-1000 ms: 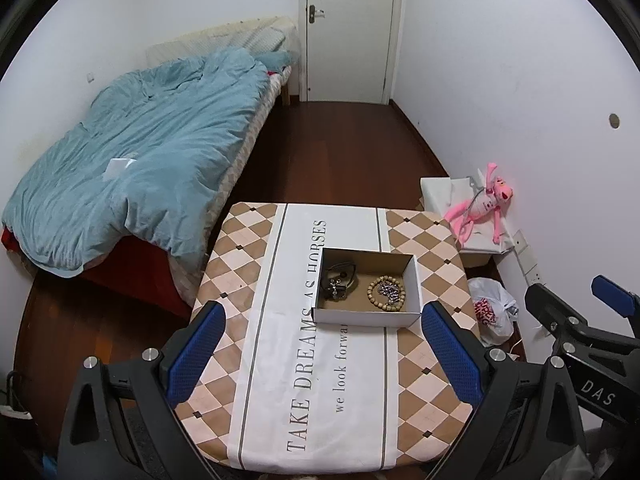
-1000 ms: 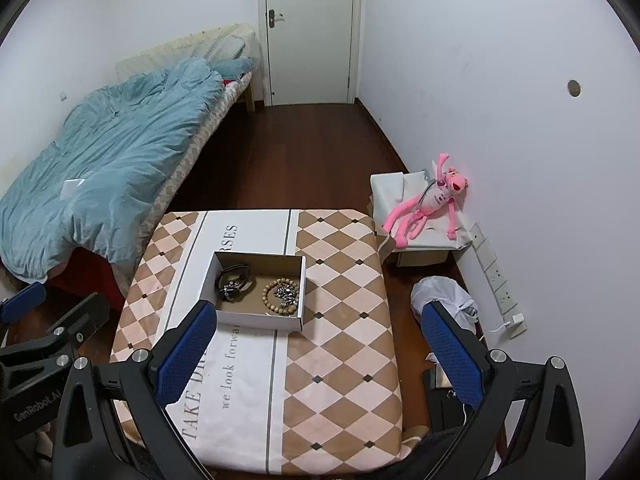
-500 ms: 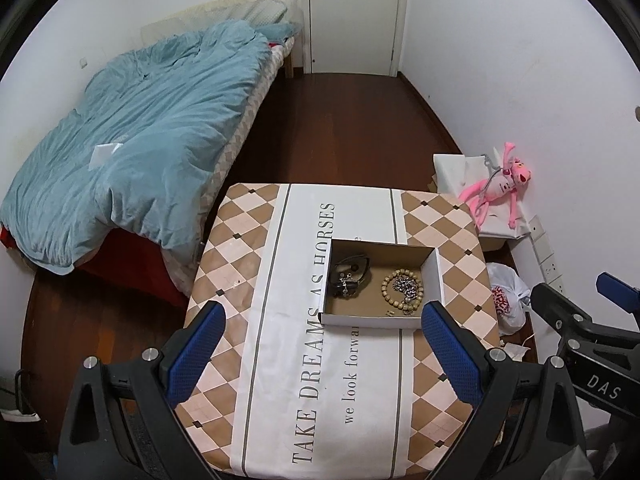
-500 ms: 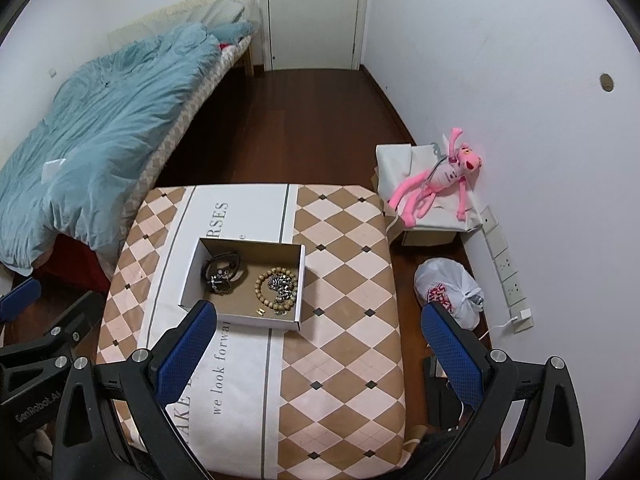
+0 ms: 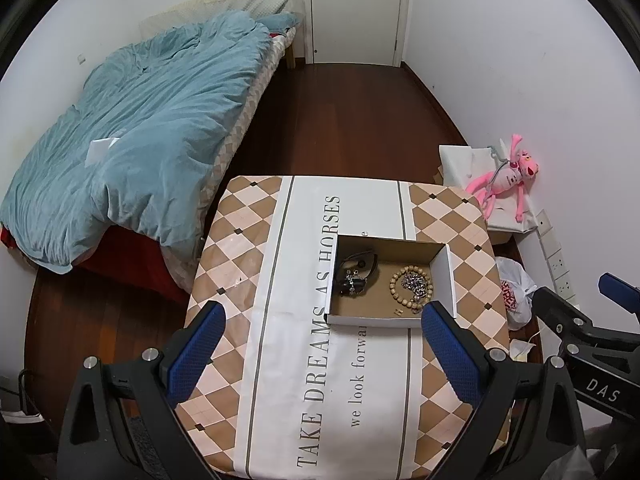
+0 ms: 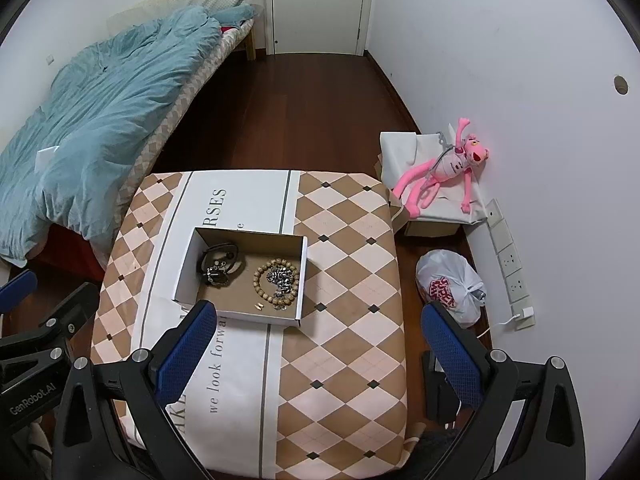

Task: Organize jewelry

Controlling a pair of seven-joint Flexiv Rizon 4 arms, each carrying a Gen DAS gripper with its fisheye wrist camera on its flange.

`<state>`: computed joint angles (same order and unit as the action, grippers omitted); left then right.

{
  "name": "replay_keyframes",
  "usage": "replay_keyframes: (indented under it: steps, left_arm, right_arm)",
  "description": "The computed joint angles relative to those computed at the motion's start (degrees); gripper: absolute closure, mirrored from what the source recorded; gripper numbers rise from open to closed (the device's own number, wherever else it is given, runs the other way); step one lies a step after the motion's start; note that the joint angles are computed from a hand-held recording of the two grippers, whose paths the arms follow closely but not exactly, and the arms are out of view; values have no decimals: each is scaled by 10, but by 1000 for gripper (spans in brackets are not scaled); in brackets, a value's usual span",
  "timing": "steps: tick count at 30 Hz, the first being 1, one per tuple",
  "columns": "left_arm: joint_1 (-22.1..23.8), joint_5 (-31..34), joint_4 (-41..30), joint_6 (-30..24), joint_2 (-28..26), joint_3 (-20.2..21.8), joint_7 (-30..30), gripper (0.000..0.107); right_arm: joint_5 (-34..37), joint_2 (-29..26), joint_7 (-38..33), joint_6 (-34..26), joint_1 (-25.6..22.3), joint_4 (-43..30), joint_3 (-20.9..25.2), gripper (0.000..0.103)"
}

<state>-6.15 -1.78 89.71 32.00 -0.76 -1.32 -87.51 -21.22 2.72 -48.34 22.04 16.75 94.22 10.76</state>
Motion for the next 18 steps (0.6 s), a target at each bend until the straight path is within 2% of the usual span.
replay_keyframes:
  steps: [18]
  left_arm:
    - [-1, 14, 2, 1, -3, 0, -6, 7]
  right_arm:
    - [8, -2, -9, -3, -1, 2, -1, 0]
